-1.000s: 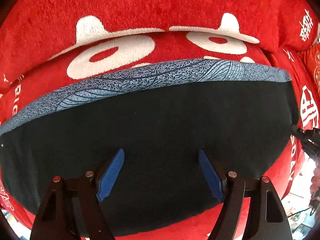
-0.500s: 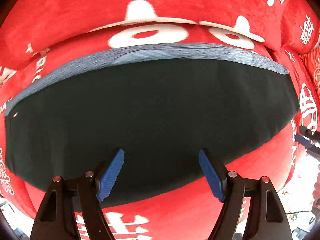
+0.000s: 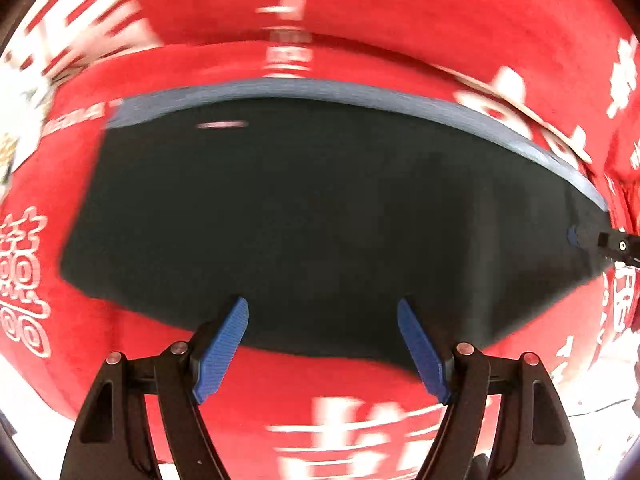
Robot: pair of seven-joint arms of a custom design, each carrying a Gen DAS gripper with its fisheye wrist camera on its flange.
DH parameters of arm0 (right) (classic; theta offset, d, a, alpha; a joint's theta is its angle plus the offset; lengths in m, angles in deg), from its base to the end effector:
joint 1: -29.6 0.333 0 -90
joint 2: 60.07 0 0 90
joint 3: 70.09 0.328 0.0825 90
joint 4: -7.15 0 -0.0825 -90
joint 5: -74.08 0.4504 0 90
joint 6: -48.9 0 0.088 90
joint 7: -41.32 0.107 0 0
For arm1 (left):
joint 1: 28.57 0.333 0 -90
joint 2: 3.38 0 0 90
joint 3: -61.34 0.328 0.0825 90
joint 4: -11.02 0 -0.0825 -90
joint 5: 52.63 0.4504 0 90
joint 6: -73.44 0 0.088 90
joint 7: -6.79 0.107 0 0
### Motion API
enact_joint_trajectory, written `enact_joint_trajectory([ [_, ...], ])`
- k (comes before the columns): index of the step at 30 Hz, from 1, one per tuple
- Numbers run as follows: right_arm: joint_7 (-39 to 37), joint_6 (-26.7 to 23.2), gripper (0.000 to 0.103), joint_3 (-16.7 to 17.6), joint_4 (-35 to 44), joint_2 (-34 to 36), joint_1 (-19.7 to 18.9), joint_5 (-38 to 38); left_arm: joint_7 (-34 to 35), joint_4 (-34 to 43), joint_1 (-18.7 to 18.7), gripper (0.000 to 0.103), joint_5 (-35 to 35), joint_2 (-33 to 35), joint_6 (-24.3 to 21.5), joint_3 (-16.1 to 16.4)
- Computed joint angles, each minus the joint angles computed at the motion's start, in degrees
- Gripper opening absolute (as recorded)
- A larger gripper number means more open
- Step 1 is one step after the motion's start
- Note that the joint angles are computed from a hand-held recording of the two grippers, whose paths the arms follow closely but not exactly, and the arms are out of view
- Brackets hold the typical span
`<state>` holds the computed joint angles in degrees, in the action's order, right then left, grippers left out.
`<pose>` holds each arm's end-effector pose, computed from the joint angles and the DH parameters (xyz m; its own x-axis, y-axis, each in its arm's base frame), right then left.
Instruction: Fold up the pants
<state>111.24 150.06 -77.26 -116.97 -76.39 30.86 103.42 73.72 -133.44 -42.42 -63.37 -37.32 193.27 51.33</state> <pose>0.5210 -0.0141 0.5064 0.1141 -0.8490 -0.5160 -0.9931 -0.1124 -0.0347 0.4002 -0.1880 0.4753 0.0801 -0.9880 0.1324 -0.9891 -0.0952 -0.1120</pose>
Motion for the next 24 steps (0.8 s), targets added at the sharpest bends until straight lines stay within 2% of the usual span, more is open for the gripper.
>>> enact_joint_trajectory([
  [4, -2.64, 0.9, 0.054, 5.03, 4.82, 6.08, 5.98, 1.65, 4.29, -4.39, 4.68, 0.078, 3.4, -4.85, 0.32, 4.22],
  [9, -7.13, 0.91, 0.054, 10.42, 18.03, 19.55, 12.06, 0.81, 8.51, -7.01, 11.43, 0.078, 6.35, -4.12, 5.15, 7.27],
  [12, -8.66, 0.44, 0.054, 13.02, 27.68, 28.54, 14.75, -2.87, 11.77, -7.22, 11.94, 0.078, 3.39, -0.67, 8.64, 8.86],
  [13, -8.23, 0.85, 0.054, 13.5, 32.42, 32.98, 16.69, -4.8, 13.97, -7.63, 11.97, 0.078, 1.7, -0.16, 9.48, 10.2],
  [15, -7.85, -0.76, 0.054, 14.88, 38.58, 38.43, 17.48, -7.36, 17.56, -8.19, 12.01, 0.078, -1.69, 0.41, 10.88, 11.78],
  [21, -4.91, -6.55, 0.054, 15.74, 49.66, 48.07, 20.3, -12.87, 24.39, -10.58, 12.58, 0.078, -7.99, -1.22, 13.8, 12.57],
  [22, -4.45, -7.89, 0.051, 15.84, 50.84, 49.02, 20.34, -12.92, 25.11, -10.89, 12.68, 0.078, -8.52, -1.57, 14.03, 12.58],
  [23, -4.3, -9.34, 0.028, 15.95, 51.87, 49.74, 20.37, -13.07, 25.39, -10.95, 12.85, 0.078, -8.84, -1.82, 13.87, 12.41],
  [24, -4.64, -9.61, 0.016, 16.05, 51.96, 49.72, 20.38, -13.18, 25.72, -11.11, 13.07, 0.078, -9.11, -2.18, 13.58, 12.44],
])
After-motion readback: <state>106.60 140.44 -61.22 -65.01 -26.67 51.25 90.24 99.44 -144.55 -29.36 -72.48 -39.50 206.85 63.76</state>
